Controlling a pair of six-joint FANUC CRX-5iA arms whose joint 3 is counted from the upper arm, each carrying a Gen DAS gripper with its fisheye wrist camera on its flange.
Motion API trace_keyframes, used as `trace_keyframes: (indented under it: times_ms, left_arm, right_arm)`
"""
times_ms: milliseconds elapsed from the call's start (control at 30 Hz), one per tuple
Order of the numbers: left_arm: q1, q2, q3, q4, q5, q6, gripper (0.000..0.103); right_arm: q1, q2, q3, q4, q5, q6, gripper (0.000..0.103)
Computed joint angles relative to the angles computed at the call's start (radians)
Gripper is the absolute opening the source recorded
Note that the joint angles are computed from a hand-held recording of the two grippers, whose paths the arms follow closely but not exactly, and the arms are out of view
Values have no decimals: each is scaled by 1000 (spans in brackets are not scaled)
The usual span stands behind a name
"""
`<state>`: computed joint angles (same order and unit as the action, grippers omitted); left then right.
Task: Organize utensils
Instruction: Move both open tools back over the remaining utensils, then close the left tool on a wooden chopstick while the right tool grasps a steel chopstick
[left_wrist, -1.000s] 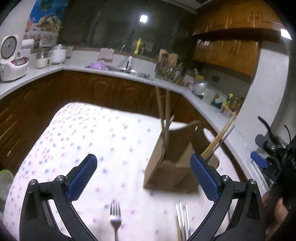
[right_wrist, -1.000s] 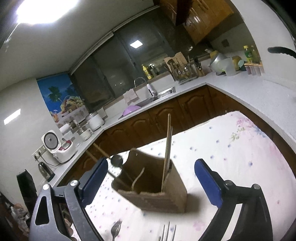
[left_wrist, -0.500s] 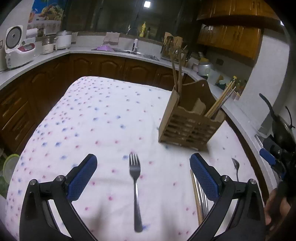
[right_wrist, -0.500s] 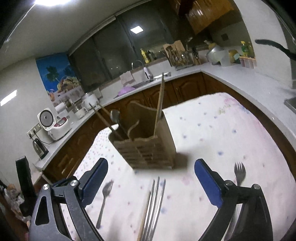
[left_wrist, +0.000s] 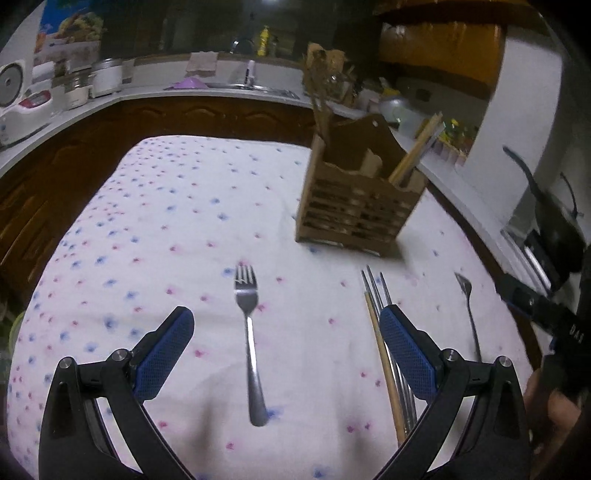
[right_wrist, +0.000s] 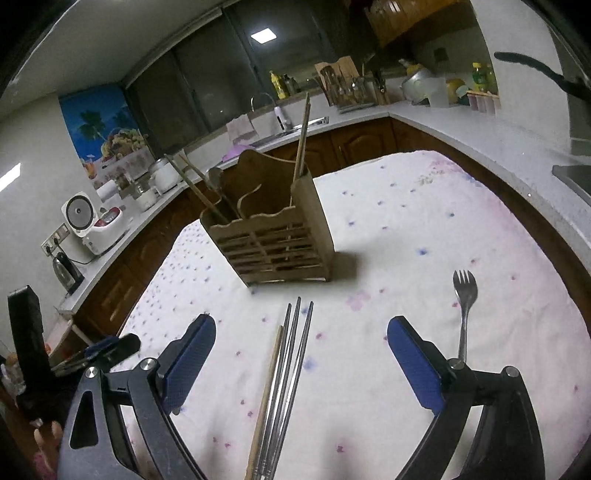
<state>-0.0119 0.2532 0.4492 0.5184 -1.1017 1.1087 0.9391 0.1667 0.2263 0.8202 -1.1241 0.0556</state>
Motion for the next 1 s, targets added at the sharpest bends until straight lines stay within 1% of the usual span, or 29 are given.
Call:
trace_keyframes:
  times_ms: [133, 200, 300, 400, 433, 467, 533, 567, 633, 700, 733, 800, 900, 967, 1000]
  left_arm:
    - [-40, 38, 55, -58, -43, -2, 102]
    - [-65, 72, 98, -77, -85, -1, 102]
    - [-109, 121, 158, -117, -127, 4, 101]
    - [-156, 165, 222, -184, -161, 15, 94]
    - [-172, 184, 250, -212, -177, 21, 90]
    - [-185, 201, 274, -231, -190, 26, 88]
    - [-211, 237, 330, -280, -225, 37, 80]
    - [-222, 249, 346, -301, -234, 38, 79]
    - [-228, 250, 341, -304, -221, 29, 79]
    - [-237, 258, 357, -338, -235, 23, 79]
    - [-230, 247, 336, -328, -218, 10, 79]
    - [-217, 236, 320, -323, -214, -11, 78]
    - [-181, 223, 296, -297, -210, -38, 74]
    - [-151, 220, 284, -254, -216, -51, 74]
    - [-142, 224, 286, -234, -225, -52, 74]
  right_arm:
    - [-10, -4, -6, -14, -8, -11, 95]
    - [-15, -14, -22, -10, -3, -30, 95]
    - [-23, -28, -42, -1, 0, -56, 95]
    - [-30, -38, -54, -1, 4, -67, 95]
    - [-35, -41, -56, -6, 7, -67, 95]
    - [-38, -45, -60, -11, 12, -69, 95]
    - [-44, -47, -62, -13, 15, -72, 95]
    - [-47, -47, -62, -13, 15, -71, 95]
    - [-53, -48, -63, -18, 19, -69, 95]
    - [-59, -48, -64, -24, 25, -62, 95]
    - [-62, -47, -62, -29, 27, -57, 95]
    - [-67, -46, -60, -39, 36, -46, 94]
    - [-74, -35, -47, -62, 45, -19, 88]
    - [-84, -17, -24, -105, 53, 17, 80]
    - [-87, -8, -11, -126, 54, 34, 71]
